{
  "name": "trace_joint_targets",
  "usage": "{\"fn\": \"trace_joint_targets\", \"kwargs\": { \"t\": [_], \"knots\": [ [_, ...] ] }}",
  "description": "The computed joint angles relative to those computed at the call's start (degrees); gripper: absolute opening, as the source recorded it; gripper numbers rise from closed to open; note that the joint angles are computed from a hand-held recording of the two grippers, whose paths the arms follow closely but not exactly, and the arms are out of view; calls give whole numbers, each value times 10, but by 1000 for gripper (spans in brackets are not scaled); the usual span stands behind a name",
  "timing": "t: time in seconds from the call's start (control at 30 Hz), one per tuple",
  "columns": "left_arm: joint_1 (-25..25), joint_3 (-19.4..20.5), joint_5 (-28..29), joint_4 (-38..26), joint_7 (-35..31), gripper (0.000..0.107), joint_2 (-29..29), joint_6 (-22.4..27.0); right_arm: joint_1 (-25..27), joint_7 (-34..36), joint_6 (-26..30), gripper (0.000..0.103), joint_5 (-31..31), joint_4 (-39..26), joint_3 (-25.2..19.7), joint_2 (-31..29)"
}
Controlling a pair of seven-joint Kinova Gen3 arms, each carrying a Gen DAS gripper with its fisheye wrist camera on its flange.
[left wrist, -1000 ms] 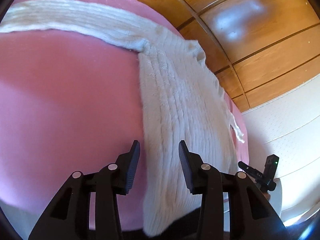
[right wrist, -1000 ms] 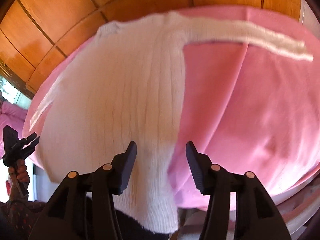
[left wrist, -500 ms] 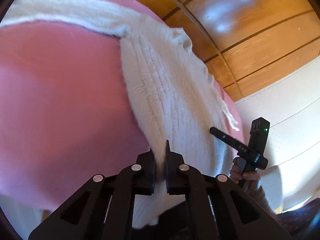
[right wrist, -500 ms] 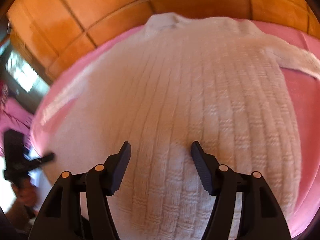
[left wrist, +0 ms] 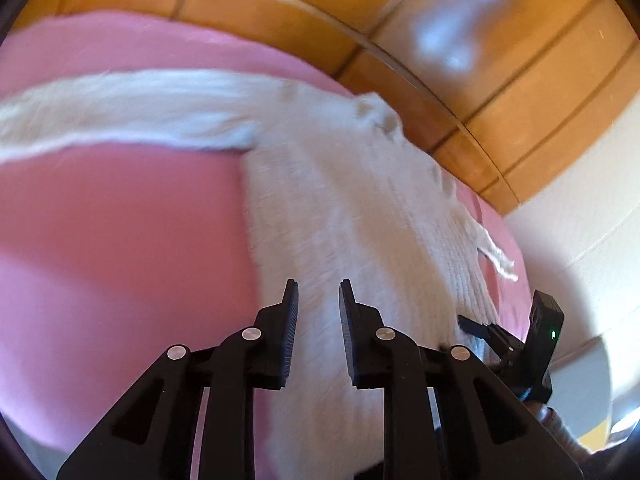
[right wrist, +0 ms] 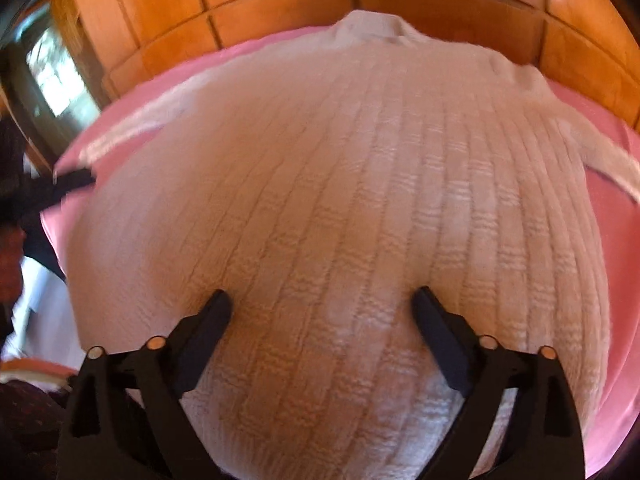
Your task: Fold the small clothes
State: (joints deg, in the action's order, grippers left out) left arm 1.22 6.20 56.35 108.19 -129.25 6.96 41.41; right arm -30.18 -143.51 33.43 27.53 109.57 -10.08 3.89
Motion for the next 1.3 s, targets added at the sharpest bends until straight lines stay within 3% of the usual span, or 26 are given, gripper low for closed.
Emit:
{"fn": "trace_joint_targets", "kwargs": {
  "t": [0.03,0.13,0.27,0.37,0.47,0.53,0.57,0.63,0.83,0.93,1.03,1.07,1.13,1.3],
  "knots": [
    [23,-1,-23,-16,23,19,7,-13,-14,-23,0,97,17,2,9,0],
    [103,-21,-93,-41,81,37,29,-71,-11,-46,4,97,37,8,-4,-9],
    [202,-97,-186,-51,165,37,63,-90,1,-36,-16,97,27,37,-12,-37],
    [220,-95,-256,-45,226,37,52,-111,17,-3,-16,97,5,44,-26,-48],
    [213,-76,-315,-68,296,37,56,-96,33,67,-15,96,-64,29,-18,-47],
    [200,-47,-356,-78,332,40,55,-105,13,91,-35,95,-111,36,25,-59],
    [208,-48,-375,-83,351,46,55,-109,-1,96,-50,92,-134,43,52,-68],
    [215,-43,-399,-96,371,47,59,-116,5,103,-76,82,-181,62,83,-94],
    [284,-60,-521,-163,460,47,108,-106,156,125,-121,67,-294,126,110,-169],
    [296,-53,-568,-178,491,62,128,-112,225,124,-132,65,-336,156,160,-185],
    [311,-63,-588,-186,504,68,144,-111,278,162,-151,59,-406,174,231,-180],
    [307,-57,-598,-181,512,71,145,-120,288,177,-162,53,-430,177,258,-174],
    [303,-55,-590,-175,508,74,146,-132,295,205,-181,49,-476,174,310,-156],
    [307,-64,-573,-171,500,79,149,-145,253,292,-179,45,-593,126,443,-87]
  ]
}}
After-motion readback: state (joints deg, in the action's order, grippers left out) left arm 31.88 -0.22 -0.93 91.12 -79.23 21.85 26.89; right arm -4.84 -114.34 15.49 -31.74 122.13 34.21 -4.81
